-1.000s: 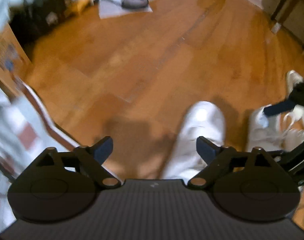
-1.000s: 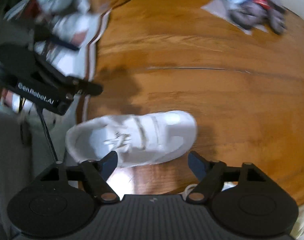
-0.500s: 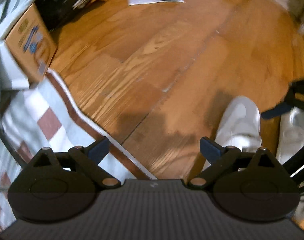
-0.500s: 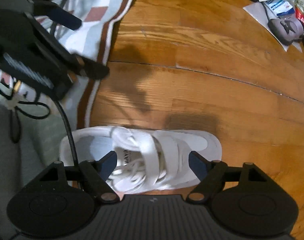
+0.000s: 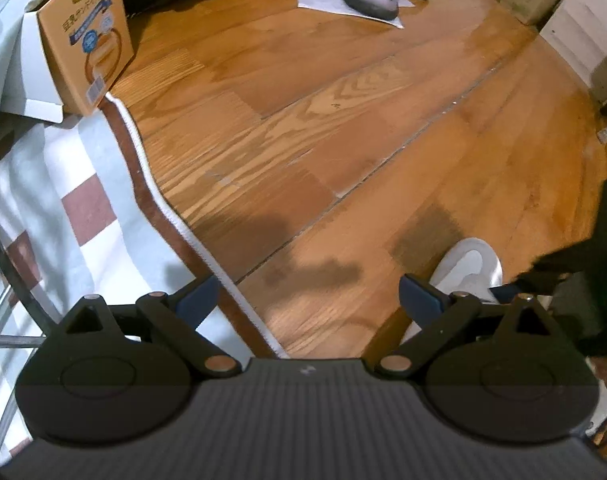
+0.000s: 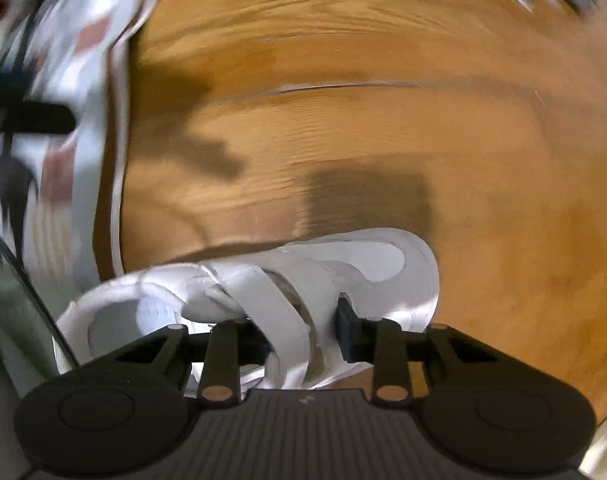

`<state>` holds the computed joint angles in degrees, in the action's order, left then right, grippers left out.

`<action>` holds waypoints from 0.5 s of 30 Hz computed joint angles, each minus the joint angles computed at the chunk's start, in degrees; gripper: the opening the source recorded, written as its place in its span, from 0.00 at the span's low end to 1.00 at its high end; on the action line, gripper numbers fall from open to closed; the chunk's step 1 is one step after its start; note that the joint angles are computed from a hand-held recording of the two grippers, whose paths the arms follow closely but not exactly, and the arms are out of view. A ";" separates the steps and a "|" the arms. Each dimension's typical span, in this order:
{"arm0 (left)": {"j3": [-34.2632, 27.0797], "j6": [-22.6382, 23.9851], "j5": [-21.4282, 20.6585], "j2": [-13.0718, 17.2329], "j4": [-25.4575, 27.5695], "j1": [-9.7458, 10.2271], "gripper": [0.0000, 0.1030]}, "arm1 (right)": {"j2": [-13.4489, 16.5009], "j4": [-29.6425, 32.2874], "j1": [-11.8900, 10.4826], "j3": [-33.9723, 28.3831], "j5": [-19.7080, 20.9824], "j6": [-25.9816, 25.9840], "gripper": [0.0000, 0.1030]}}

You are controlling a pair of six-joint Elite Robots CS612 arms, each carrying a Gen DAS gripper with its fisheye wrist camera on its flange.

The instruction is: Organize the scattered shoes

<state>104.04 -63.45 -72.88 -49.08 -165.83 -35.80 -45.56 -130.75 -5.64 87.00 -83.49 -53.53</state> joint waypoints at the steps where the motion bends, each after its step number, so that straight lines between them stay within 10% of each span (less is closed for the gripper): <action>1: 0.27 -0.32 -0.12 -0.02 -1.01 0.07 0.95 | 0.17 1.10 -0.52 -0.63 1.52 3.77 0.29; 15: 0.30 -0.26 -1.89 0.38 -3.98 0.30 0.95 | 2.24 19.53 -12.95 -3.19 34.92 61.86 0.29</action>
